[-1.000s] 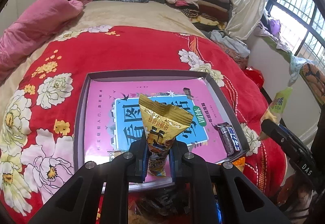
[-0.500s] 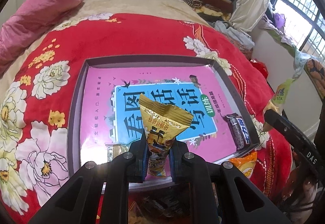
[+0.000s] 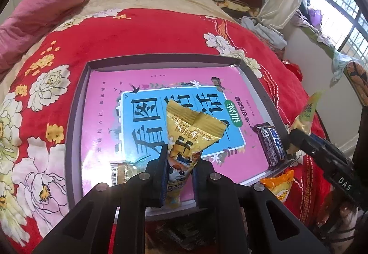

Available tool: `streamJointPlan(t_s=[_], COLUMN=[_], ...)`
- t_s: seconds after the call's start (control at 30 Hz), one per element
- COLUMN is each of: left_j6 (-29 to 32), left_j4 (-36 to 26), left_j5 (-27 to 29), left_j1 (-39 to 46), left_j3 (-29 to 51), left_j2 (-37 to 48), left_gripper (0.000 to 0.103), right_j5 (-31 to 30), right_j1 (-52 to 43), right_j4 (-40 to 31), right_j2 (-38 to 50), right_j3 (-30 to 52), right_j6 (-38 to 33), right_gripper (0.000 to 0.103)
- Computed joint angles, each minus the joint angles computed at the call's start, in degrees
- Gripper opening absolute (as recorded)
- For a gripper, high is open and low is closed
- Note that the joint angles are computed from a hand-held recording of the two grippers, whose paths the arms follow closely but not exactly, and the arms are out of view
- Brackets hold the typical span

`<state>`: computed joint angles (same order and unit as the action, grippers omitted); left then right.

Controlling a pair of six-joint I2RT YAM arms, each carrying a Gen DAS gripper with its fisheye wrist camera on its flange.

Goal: Organize snacks
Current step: 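Carry the gold bag over the pink tray box with the left tool while the right carries the green-labeled bag, then open the left tool to drop the gold bag into the tray while the right drops the green-labeled bag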

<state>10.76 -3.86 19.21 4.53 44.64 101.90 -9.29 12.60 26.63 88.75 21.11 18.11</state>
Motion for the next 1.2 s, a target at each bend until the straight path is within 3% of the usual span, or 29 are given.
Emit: streamJointPlan(t_s=[1.2], left_j6=[-1.0], left_j4=[2.3], left_j5=[-3.2], left_j1=[-5.5], left_j3=[0.4], left_j2=[3.0], left_gripper=[0.021], right_j5=[1.6], right_j1=[6.3], right_j4=[-2.2], right_j2=[9.1], right_j3=[5.5], right_j6=[-3.6], right_gripper=[0.039])
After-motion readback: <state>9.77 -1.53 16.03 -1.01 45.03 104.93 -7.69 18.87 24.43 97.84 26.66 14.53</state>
